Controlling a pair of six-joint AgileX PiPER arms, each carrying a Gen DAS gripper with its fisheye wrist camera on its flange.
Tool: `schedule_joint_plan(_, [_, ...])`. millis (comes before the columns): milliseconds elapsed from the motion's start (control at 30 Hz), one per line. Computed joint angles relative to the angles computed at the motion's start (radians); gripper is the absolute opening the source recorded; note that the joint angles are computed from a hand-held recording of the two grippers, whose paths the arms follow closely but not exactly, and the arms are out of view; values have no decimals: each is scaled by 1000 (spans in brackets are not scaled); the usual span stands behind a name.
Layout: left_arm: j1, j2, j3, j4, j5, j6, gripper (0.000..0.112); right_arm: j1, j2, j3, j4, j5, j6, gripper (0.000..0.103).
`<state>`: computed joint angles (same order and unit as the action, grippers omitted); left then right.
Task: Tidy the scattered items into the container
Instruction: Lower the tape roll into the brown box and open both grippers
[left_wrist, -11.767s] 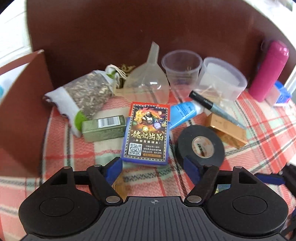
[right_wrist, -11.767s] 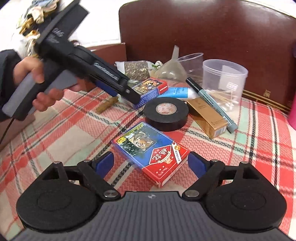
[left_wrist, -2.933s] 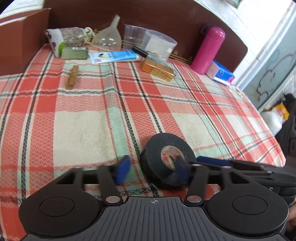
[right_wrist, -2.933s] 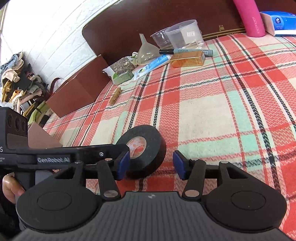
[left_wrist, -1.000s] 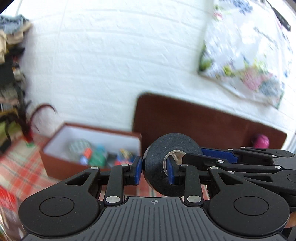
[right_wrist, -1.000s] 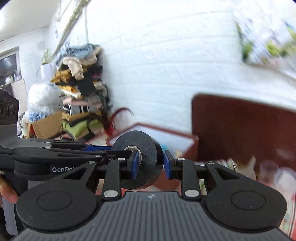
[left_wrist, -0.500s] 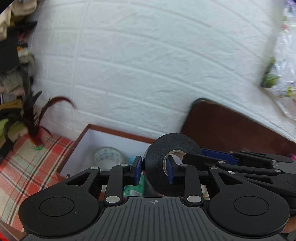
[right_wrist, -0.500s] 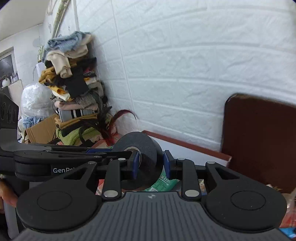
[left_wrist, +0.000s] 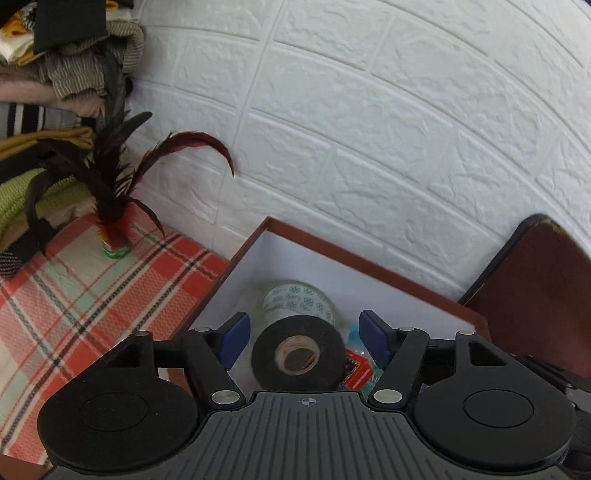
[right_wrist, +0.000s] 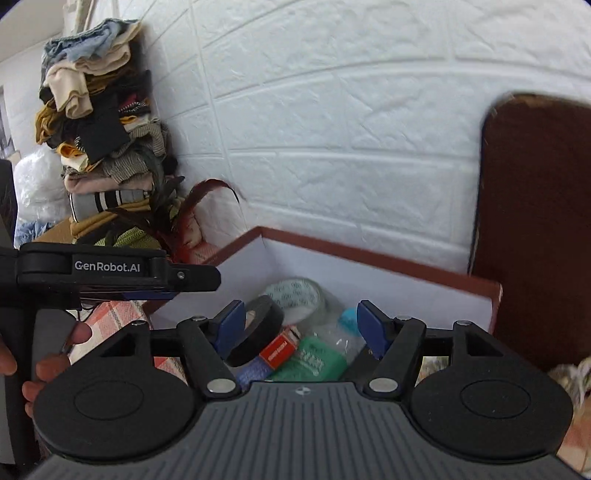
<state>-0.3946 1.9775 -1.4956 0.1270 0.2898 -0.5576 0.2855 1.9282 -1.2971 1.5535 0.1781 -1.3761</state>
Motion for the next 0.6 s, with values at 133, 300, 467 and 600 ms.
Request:
schedule_joint_plan(133, [-34,-16,0,32,49,-24,86,-25,-46,54,-113,57,128,75])
schedule_joint_plan(300, [-100,-72,30,131,80,-125,91,-28,-158,129,-172,66,167,87])
schedule_joint_plan(467, [-175,-163,82,308,102,-306,97,-29,-290,207,-195,56,150,94])
schedule_joint_plan(600, [-236,-235,133,416,116,-415,99,-51,-401,296,-117,64,55,97])
